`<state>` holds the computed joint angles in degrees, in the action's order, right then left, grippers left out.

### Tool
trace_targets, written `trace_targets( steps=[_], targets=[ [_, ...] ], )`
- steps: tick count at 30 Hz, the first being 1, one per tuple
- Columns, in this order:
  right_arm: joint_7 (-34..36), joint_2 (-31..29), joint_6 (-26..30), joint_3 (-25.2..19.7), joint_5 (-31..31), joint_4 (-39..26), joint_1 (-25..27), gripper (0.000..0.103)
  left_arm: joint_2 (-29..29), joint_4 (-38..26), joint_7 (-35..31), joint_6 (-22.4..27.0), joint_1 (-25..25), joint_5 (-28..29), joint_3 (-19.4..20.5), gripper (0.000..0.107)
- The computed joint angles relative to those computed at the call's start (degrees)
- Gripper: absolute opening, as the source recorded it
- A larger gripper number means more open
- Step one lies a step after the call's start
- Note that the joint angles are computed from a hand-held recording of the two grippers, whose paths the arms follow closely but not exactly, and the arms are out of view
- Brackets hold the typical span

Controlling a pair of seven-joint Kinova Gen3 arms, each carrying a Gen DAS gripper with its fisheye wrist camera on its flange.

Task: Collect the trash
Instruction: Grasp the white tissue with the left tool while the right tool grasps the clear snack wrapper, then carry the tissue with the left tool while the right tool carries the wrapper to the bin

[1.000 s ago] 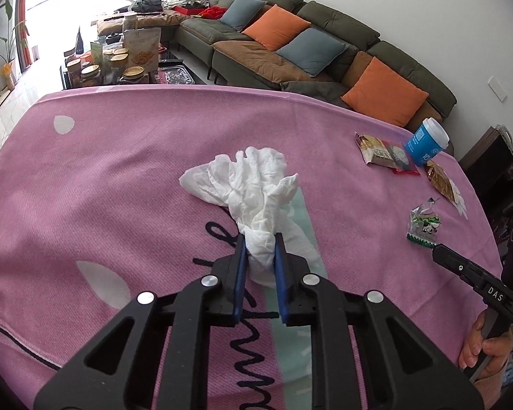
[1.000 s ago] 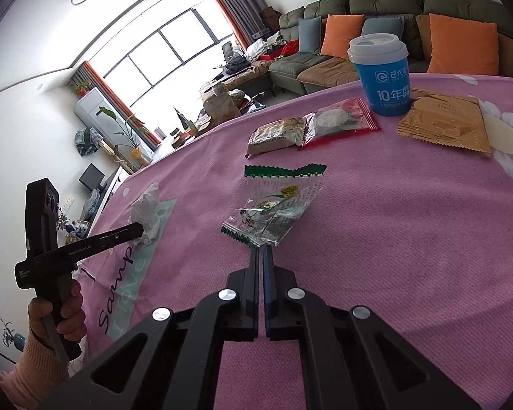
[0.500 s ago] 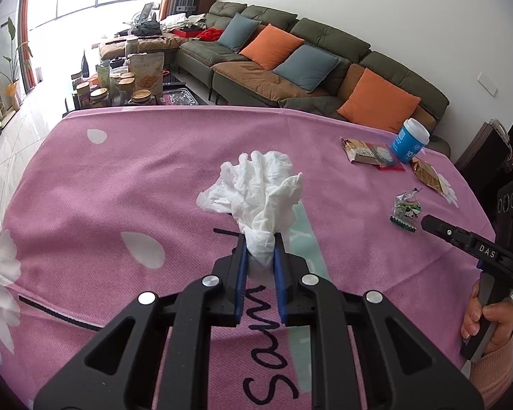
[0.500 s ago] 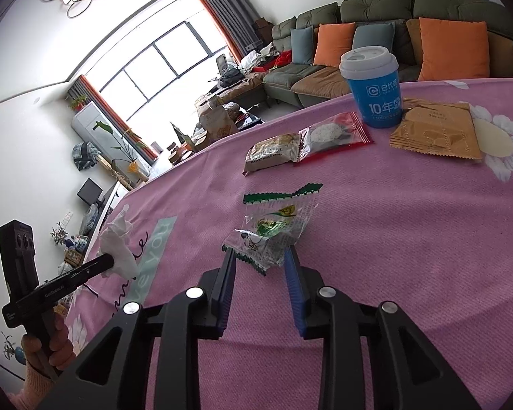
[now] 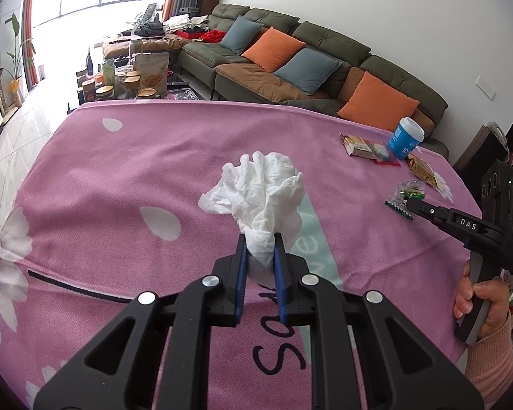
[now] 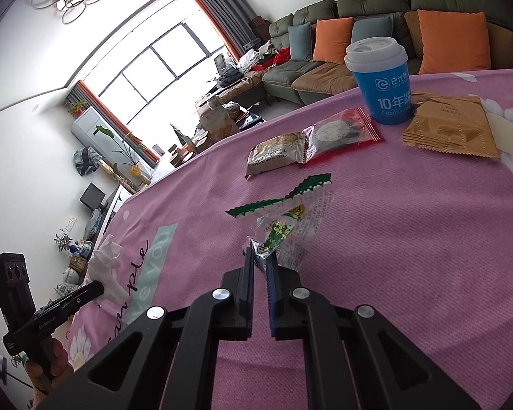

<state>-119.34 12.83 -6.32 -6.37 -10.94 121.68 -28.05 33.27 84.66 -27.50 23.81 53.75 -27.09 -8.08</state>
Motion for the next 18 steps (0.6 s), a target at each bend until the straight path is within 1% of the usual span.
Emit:
trace_targets(
  steps=[2, 5, 8, 10, 14, 18],
  targets=[
    [-0.1, -0.4, -1.0, -1.5, 1.0, 0.5, 0.7, 0.006, -0.8, 1.5, 1.7, -0.6, 1.5, -0.8, -1.5, 0.015],
    [-2.9, -0.8, -3.2, -8.0, 5.6, 1.3, 5.6, 0.006, -2.2, 3.9, 4.8, -1.0, 4.1, -2.8, -3.9, 0.015],
    [-6.8, -0.7, -4.7, -14.0, 12.4, 1.3, 9.7, 0.006, -3.7, 6.4, 9.1, -0.8, 7.1, -6.3, -6.3, 0.015],
    [-8.6, -0.5, -5.2, -15.9, 16.0, 0.9, 10.3, 0.006, -4.7, 7.9, 12.8, -0.1, 9.3, -9.4, -8.0, 0.015],
    [-12.8, 1.0, -5.1, -20.5, 23.3, -1.0, 12.0, 0.006, -6.9, 11.3, 20.2, 0.8, 12.9, -15.4, -10.1, 0.015],
    [-15.6, 2.8, -5.2, -24.0, 28.7, -3.2, 12.8, 0.006, -8.8, 14.1, 26.6, 3.0, 15.5, -20.6, -10.6, 0.015]
  ],
)
